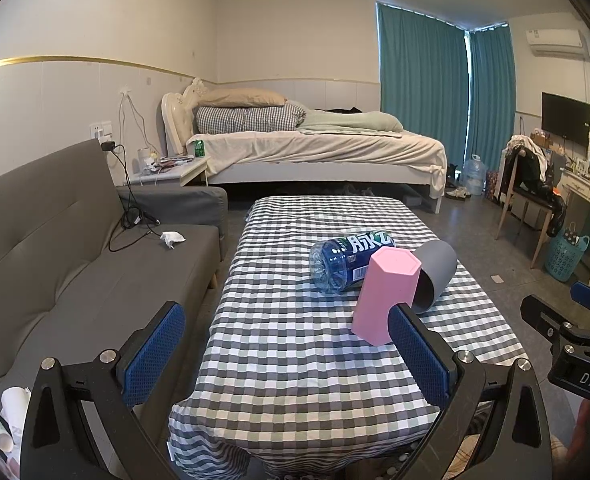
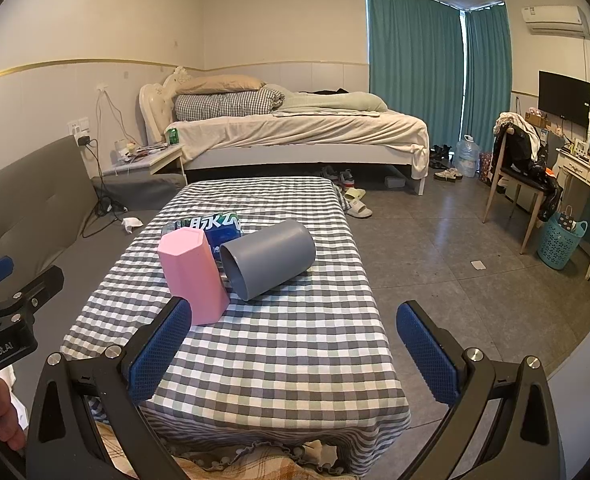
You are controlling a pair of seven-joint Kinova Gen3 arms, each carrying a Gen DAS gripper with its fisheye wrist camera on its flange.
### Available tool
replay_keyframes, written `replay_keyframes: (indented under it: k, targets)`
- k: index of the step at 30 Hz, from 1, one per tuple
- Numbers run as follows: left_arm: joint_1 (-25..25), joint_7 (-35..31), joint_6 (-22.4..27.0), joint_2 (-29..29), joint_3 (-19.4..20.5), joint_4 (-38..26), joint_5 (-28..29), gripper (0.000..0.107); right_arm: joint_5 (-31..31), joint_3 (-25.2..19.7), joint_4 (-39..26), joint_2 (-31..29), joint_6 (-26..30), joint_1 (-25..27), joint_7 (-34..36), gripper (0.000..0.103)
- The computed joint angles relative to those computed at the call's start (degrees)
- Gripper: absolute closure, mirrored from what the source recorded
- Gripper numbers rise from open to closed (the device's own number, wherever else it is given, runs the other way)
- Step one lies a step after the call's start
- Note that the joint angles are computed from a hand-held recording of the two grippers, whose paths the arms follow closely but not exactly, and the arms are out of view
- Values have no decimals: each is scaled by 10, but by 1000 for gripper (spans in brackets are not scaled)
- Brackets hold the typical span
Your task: Flip cup upside down
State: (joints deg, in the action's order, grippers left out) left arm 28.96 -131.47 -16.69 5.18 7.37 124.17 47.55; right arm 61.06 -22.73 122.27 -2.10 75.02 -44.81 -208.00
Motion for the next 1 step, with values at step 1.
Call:
replay_keyframes:
  k: [1]
  targets:
    - [0,-1,1,0,0,0,0,4,-1,0,0,-1,1,0,0,0]
